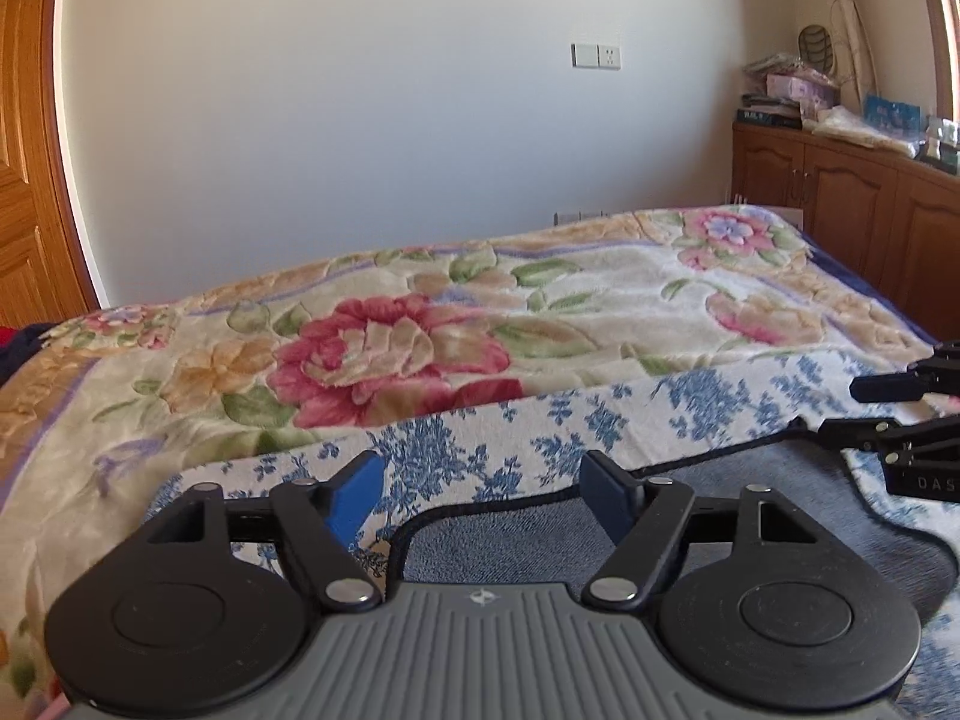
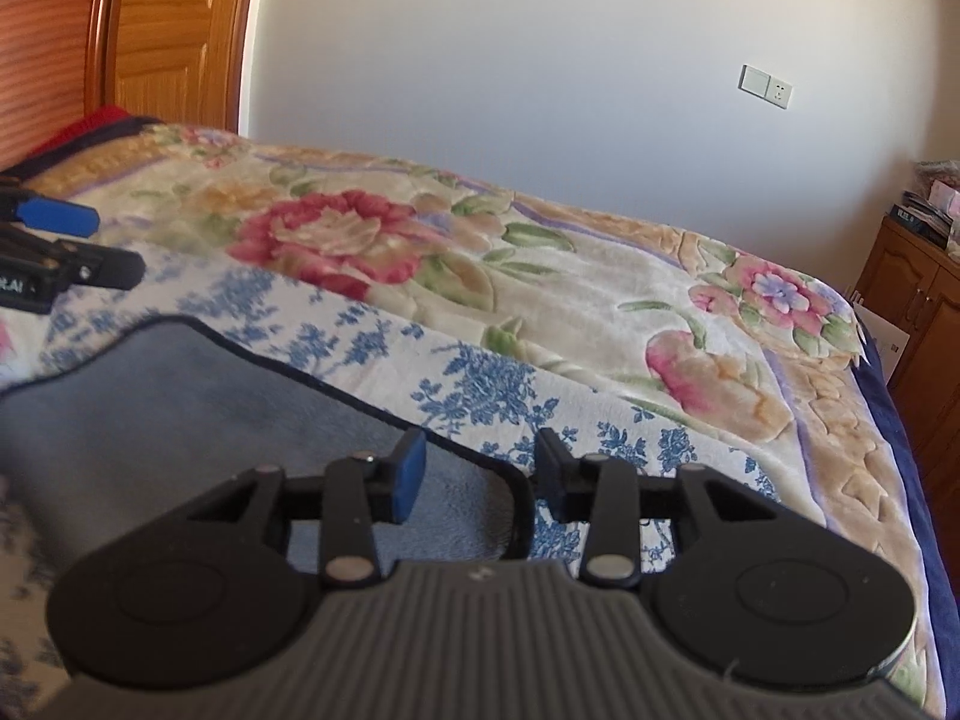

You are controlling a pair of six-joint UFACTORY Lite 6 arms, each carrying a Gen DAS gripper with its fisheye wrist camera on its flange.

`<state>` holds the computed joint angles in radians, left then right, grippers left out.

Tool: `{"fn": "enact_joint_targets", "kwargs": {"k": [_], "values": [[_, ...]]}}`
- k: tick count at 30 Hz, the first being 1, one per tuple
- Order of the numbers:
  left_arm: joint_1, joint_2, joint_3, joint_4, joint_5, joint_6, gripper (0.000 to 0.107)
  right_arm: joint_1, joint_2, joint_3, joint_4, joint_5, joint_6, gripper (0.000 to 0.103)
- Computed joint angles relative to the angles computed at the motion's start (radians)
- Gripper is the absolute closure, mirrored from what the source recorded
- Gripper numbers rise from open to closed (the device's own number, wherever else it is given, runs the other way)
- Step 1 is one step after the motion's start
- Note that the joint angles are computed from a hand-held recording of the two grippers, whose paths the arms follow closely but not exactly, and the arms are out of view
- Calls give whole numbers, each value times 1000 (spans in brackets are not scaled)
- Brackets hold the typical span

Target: Fold towel

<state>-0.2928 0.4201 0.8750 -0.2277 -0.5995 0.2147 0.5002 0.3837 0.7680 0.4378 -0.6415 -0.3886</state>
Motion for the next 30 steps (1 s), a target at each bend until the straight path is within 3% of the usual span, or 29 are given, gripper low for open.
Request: {"fn": "enact_joint_targets", "kwargs": {"k": [4,12,21,30], "values": [[-31,-130,-69,-59,37,44,24,35,-123,-79,45,23,12,62],[-102,-388,-203,-241,122,198,21,116,-365,-231,191,63,-23,62],[-210,-665,-358,-579,164,493,19,245,-591,-350,482,75,-234,62],[-331,-904,-453,-1014,157,891,17,415,-747,-419,775,21,-413,62]]}}
